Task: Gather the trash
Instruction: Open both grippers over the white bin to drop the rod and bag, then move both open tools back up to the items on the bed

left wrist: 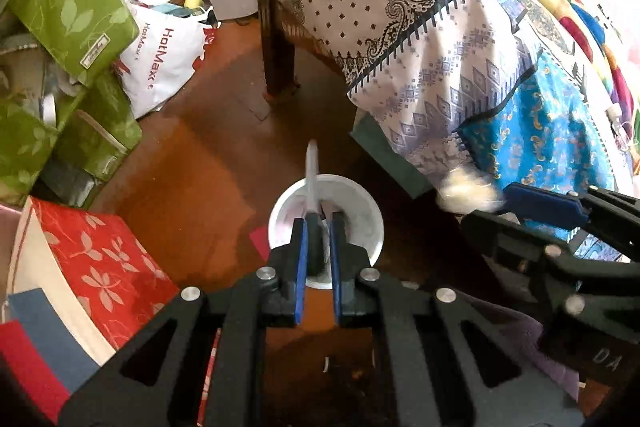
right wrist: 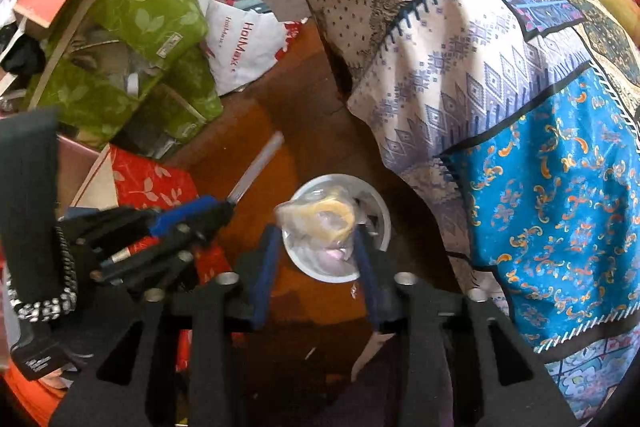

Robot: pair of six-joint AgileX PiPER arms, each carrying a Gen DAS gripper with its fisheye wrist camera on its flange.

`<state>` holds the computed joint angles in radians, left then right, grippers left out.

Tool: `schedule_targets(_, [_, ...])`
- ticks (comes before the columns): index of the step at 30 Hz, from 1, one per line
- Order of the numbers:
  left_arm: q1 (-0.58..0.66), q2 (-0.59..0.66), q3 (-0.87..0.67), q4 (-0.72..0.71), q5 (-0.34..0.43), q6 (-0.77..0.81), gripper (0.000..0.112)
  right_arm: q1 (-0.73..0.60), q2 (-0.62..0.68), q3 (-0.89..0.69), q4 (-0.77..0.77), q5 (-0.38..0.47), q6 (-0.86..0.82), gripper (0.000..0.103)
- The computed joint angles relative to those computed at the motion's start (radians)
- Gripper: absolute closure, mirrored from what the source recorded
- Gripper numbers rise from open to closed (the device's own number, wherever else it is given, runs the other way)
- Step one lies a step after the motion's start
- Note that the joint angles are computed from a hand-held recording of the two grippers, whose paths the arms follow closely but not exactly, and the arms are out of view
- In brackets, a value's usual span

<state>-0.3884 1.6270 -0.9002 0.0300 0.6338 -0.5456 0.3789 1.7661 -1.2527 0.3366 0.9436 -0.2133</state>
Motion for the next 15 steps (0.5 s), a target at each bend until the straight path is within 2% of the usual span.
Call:
schedule_targets(6, [0.002, -0.055, 0.006, -0.036, 0.031, 0.042, 0.103, -0.025, -0.033, 0.023, -0.009, 0.011, -0.012, 0.055])
schedule_targets(11, [-0.036, -0.133, 0.001, -0.007, 0.073, -0.001, 0.103, -0.051, -0.110, 0.049, -0.003, 0.021, -0.052, 0.055])
schedule_targets(15, [-0.100, -0.202, -0.022, 0.075, 0.121, -0.091, 0.103, -0.059, -0.188, 0.067, -0.016, 0.009, -0.055, 0.055])
